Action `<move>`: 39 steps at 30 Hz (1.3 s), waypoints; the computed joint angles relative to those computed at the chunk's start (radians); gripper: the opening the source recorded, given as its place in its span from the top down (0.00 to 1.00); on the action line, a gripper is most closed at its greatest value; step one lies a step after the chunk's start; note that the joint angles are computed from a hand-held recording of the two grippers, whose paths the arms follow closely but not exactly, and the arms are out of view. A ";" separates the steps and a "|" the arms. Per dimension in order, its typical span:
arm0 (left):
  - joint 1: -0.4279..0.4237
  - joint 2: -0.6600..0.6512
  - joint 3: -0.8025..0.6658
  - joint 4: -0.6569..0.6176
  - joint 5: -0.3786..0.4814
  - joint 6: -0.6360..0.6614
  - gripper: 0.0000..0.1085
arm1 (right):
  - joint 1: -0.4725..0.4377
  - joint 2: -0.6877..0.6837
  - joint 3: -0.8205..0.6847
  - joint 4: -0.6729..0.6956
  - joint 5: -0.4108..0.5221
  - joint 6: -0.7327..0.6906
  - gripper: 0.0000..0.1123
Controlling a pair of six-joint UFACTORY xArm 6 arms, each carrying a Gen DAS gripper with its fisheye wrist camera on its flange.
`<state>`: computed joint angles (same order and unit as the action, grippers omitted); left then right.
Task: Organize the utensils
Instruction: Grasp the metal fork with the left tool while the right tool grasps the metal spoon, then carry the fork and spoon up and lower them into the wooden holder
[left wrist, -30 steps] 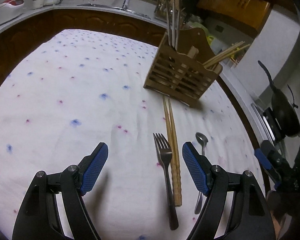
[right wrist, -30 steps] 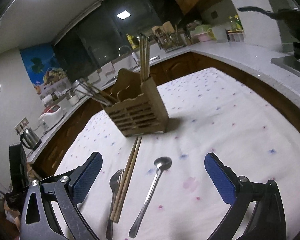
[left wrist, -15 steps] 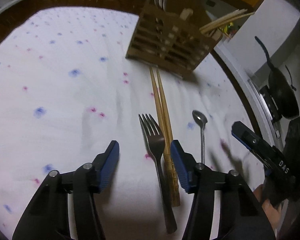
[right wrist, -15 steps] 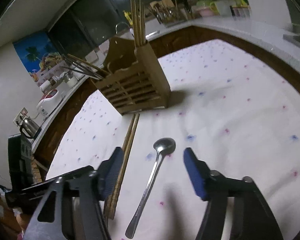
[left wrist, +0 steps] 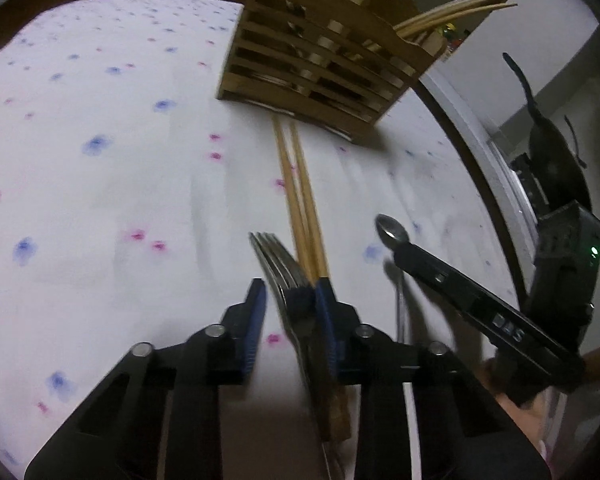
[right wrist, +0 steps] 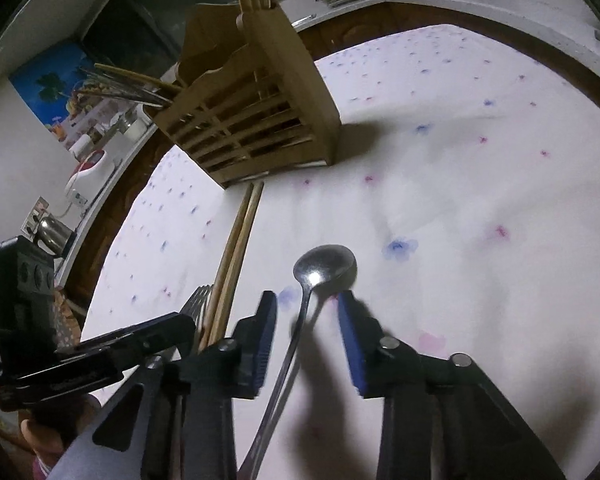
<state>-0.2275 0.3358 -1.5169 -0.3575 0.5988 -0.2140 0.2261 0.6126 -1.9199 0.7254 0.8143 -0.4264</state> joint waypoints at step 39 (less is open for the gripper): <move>0.012 -0.308 0.232 0.152 -0.235 -0.156 0.98 | 0.018 -0.266 0.194 0.179 -0.228 -0.244 0.98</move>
<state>-0.2154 0.0276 -1.2847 -0.2054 0.3636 -0.3700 0.2440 0.3470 -1.7259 0.9042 0.5862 -0.6707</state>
